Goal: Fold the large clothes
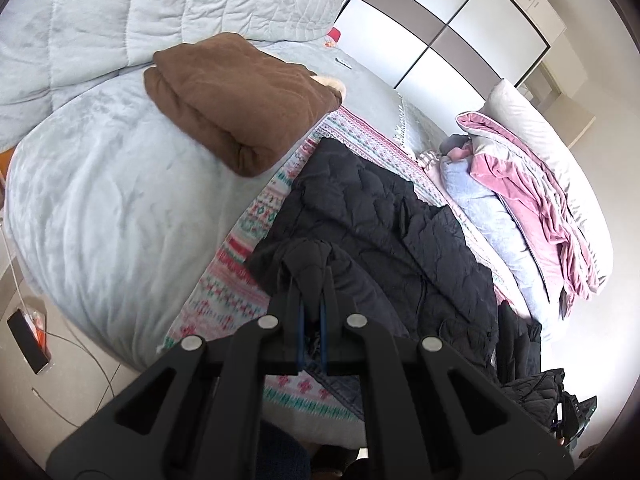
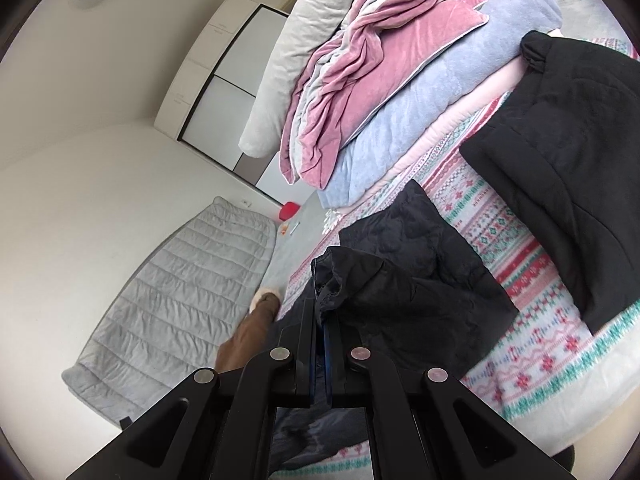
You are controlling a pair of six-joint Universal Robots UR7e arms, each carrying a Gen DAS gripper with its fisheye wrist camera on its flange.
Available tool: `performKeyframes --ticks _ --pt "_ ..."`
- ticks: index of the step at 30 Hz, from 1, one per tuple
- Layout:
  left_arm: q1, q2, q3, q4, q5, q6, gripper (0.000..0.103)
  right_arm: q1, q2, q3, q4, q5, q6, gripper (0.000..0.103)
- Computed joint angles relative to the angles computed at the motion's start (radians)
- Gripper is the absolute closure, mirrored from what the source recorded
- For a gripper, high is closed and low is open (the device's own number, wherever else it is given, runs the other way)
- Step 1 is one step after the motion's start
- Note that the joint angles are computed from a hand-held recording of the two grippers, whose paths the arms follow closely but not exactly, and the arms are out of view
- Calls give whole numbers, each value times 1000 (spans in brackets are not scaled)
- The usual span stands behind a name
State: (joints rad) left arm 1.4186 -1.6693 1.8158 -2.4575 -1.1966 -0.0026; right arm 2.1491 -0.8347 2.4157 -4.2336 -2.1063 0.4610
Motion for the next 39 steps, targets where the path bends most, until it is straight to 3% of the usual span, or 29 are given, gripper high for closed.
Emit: performKeyframes --ticks 8,13,18,21,25,29,31,33,39 --pt "-43 123 -110 -30 40 -4 96 -97 -50 -117 127 74 -65 101" --pt "-77 289 -258 -61 100 -3 96 -163 -59 -259 262 108 -113 101" --pt "-73 555 -564 -16 143 10 96 -258 -6 -526 529 83 -114 101" --pt "-40 725 -759 3 124 44 95 -308 79 -710 683 -9 -117 101" --pt "-17 878 -868 -33 204 126 94 -374 174 -846 817 -59 -62 101" --pt "-1 918 -843 -150 213 205 92 -406 228 -892 879 -90 -58 98" --pt "-11 951 -885 -114 279 270 91 -409 237 -907 908 -131 -80 98" --pt "-13 937 -864 -170 260 305 87 -420 226 -890 887 -100 -72 98" --pt "-12 940 -889 -130 259 271 86 -409 242 -918 896 -137 -101 98"
